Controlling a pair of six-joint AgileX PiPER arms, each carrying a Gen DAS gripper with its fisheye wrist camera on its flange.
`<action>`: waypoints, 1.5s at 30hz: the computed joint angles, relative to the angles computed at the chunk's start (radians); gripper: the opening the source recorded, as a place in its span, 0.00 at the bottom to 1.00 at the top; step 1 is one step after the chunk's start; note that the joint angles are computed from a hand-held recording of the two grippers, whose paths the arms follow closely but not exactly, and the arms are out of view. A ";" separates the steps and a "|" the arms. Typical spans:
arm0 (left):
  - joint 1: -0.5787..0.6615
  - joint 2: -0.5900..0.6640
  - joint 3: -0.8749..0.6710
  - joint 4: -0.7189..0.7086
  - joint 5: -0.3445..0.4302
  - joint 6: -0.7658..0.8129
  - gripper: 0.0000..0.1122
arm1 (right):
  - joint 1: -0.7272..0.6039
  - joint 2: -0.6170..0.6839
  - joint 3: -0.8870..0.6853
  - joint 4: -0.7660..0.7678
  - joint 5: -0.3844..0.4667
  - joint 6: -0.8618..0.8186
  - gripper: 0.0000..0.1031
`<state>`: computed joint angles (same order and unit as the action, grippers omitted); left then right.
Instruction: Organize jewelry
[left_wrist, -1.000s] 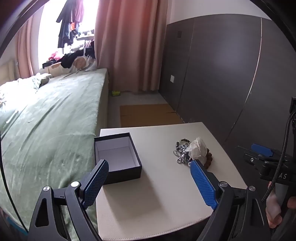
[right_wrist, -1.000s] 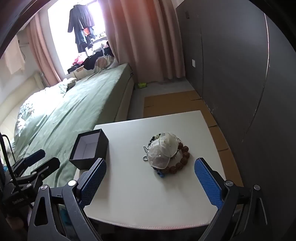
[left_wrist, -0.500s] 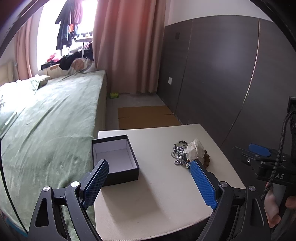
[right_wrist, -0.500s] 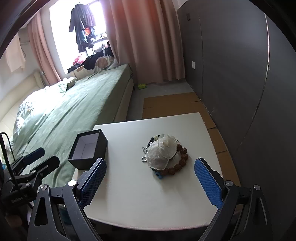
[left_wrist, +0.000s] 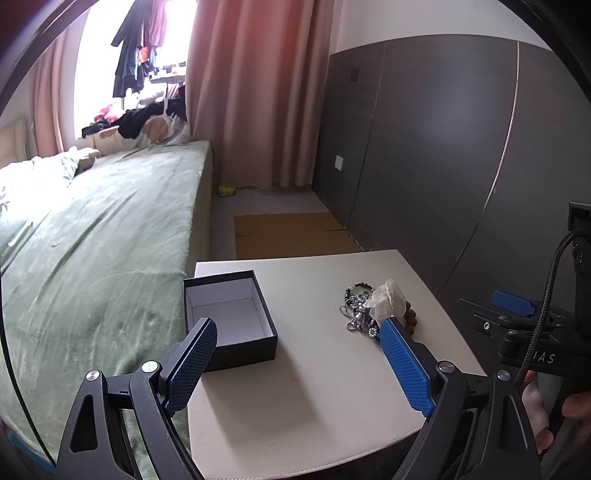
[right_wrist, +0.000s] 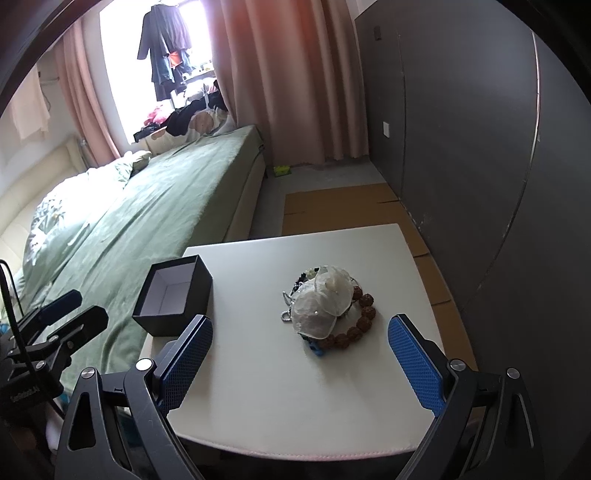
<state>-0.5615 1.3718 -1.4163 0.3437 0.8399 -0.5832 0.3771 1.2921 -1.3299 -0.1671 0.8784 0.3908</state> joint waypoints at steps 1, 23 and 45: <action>-0.001 0.000 -0.002 0.002 0.002 0.000 0.80 | -0.001 0.001 -0.002 0.002 0.002 -0.002 0.94; -0.032 0.018 -0.028 0.026 0.018 -0.030 0.80 | -0.021 0.005 0.004 0.025 -0.021 -0.009 0.94; -0.002 0.042 -0.047 -0.031 -0.002 0.013 0.80 | -0.070 0.005 -0.007 0.106 -0.025 -0.053 0.94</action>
<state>-0.5638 1.4142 -1.4632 0.3127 0.8377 -0.5707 0.3066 1.2969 -1.3366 -0.0608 0.8534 0.3379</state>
